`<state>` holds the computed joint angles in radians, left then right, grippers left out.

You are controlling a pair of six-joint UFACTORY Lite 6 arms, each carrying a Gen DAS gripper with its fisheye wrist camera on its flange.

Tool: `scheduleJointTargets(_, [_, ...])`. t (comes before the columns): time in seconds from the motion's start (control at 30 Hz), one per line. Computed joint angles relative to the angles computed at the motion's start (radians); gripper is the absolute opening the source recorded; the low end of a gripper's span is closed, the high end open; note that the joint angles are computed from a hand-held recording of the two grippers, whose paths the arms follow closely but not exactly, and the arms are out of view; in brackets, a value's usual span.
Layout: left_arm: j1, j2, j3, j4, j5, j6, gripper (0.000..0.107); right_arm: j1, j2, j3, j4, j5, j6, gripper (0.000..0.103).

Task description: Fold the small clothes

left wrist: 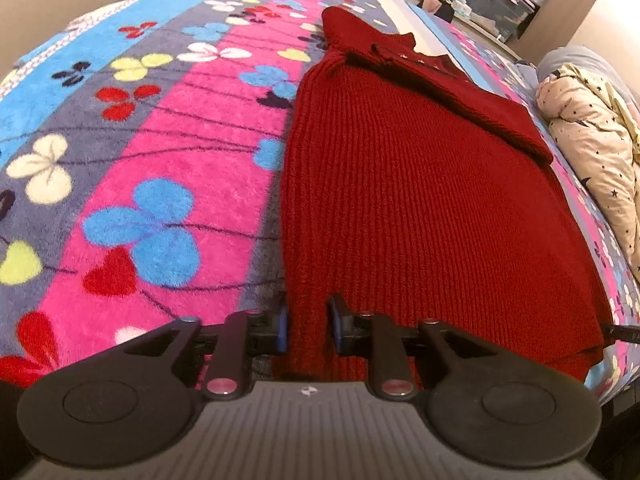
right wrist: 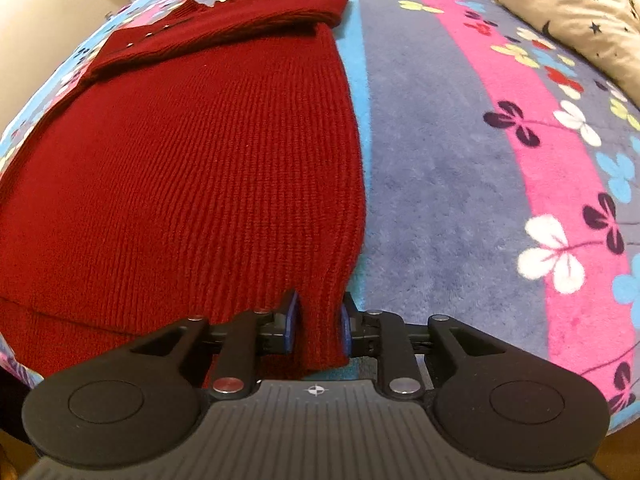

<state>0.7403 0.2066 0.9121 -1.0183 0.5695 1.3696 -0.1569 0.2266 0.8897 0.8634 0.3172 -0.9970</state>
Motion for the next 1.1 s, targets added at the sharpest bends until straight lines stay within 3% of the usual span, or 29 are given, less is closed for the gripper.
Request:
scheduleJointTargets(0.03, [0.006,-0.01,-0.007,-0.016,0.007,0.014,0.012,-0.002,-0.008,-0.005,0.014,0.004,-0.007,0.012])
scheduleJointTargets(0.23, [0.09,-0.096,-0.002,-0.087,0.174,0.072,0.01,-0.139,-0.161,-0.043,0.346,0.162,-0.259,0.01])
scheduleJointTargets(0.37, [0.155,-0.167,0.05,-0.079,0.334,0.043,0.01,-0.289,-0.292,-0.019,0.443,0.379,-0.258,0.008])
scheduleJointTargets(0.47, [0.238,-0.227,0.111,-0.052,0.501,0.034,0.009,-0.379,-0.397,-0.016,0.442,0.512,-0.256,0.008])
scheduleJointTargets(0.57, [0.396,-0.276,0.2,-0.036,0.773,0.041,0.009,-0.537,-0.49,-0.015,0.427,0.7,-0.226,0.008])
scheduleJointTargets(0.67, [0.58,-0.262,0.331,-0.009,1.062,0.063,0.009,-0.782,-0.543,0.003,0.393,0.954,-0.229,0.007])
scheduleJointTargets(0.77, [0.67,-0.205,0.451,0.029,1.227,0.057,0.01,-1.014,-0.551,0.033,0.354,1.195,-0.251,0.007])
scheduleJointTargets(0.83, [0.635,-0.169,0.486,0.043,1.223,-0.001,0.01,-1.049,-0.539,0.038,0.336,1.217,-0.241,0.007])
scheduleJointTargets(0.9, [0.517,-0.12,0.497,0.039,1.116,-0.109,0.01,-0.961,-0.505,0.042,0.344,1.127,-0.222,0.007])
scheduleJointTargets(1.0, [0.26,0.066,0.614,0.043,0.856,-0.293,0.01,-0.682,-0.377,0.098,0.371,0.833,-0.134,0.007])
scheduleJointTargets(1.1, [0.022,0.38,0.914,0.096,0.594,-0.508,0.01,-0.402,-0.073,0.329,0.37,0.526,-0.008,0.007])
